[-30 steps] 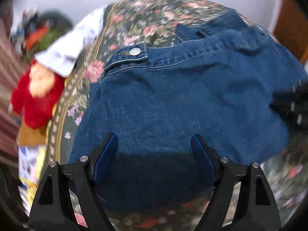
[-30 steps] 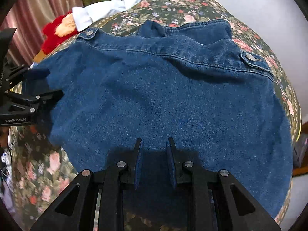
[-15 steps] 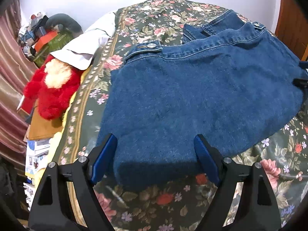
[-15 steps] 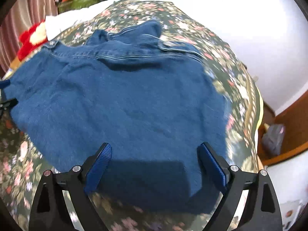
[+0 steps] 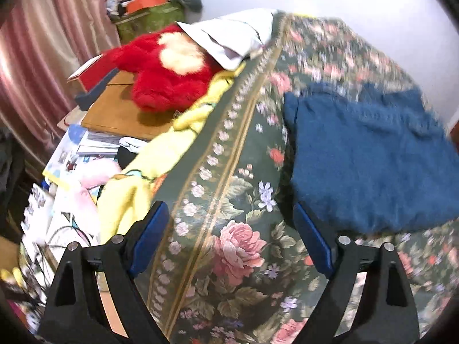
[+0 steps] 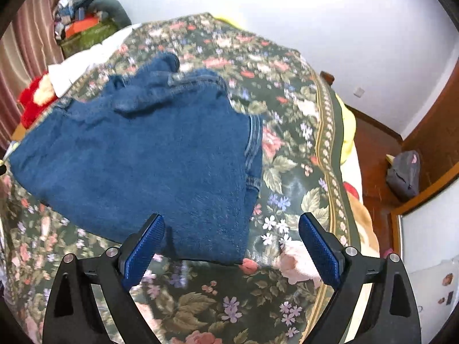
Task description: Fold large clothes
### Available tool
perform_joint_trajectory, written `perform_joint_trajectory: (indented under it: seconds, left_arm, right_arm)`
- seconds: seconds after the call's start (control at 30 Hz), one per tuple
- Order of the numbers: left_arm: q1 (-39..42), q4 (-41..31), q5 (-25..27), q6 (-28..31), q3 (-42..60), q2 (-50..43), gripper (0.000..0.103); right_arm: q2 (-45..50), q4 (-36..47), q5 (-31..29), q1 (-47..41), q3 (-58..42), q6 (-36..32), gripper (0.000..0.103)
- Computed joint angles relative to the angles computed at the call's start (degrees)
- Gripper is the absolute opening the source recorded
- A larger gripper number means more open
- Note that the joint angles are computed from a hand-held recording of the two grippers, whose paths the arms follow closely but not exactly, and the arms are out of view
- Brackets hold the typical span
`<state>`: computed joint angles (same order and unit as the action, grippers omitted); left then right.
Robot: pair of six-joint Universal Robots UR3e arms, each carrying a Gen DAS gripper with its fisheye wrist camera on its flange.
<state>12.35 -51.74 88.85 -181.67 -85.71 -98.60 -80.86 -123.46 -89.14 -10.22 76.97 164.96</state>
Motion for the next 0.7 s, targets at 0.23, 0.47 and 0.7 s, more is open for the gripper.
perform_joint_trajectory:
  seconds: [0.23, 0.47, 0.7]
  left_arm:
    - [0.23, 1.71, -9.43, -10.07, -1.62, 3.38, 0.090]
    - [-3.88, 6.68, -22.05, -22.42, -4.99, -2.72, 0.090]
    - [-7.09, 15.10, -25.70, -29.92, -5.52, -10.86, 0.089]
  right_arm:
    - [2.40, -1.66, 2.47, 5.21, -6.43, 5.77, 0.097]
    - [15.13, -0.52, -3.73, 14.07, -15.90, 4.03, 0.100]
    - [22.66, -1.41, -7.49, 16.05, -16.75, 2.37, 0.103]
